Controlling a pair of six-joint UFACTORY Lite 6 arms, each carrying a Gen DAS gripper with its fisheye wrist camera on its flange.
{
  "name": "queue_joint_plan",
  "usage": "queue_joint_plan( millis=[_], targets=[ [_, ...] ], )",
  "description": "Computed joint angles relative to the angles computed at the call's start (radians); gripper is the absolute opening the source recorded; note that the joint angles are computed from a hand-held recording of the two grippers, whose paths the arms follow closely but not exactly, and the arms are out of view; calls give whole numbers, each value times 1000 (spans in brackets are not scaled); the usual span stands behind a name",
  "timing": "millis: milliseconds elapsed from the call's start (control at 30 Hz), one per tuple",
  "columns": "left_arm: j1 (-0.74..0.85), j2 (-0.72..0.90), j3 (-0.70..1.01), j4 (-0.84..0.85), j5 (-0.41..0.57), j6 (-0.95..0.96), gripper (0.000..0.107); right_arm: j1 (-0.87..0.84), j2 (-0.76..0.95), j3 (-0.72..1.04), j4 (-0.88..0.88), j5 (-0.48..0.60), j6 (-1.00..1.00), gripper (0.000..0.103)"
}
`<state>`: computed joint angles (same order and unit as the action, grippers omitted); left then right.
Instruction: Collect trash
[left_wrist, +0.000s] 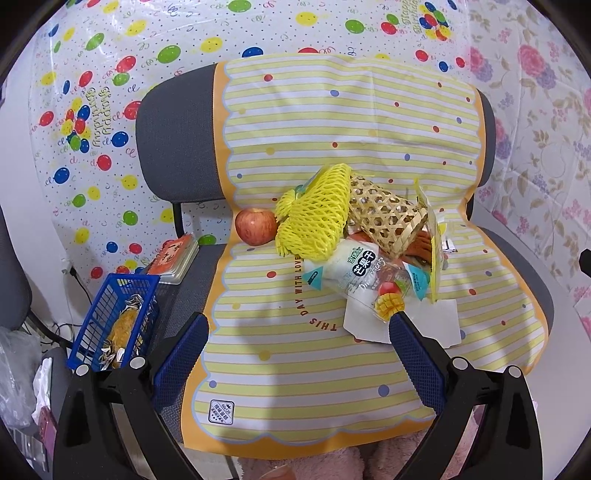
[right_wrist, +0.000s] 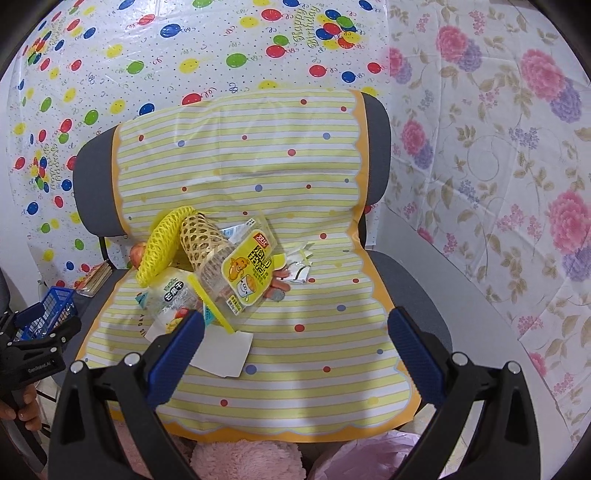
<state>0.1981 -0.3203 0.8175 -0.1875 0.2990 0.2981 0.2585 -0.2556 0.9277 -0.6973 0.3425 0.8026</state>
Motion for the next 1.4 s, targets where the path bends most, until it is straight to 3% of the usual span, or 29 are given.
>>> queue_joint_plan(
  millis=[1033,1400],
  targets=[
    [-6,15,7,20,-6,-22,97,4,-5,-2,-42,25,28,97],
    [27,1,-15,-70,-6,82,97,8,2,4,-37,29,20,97]
  ],
)
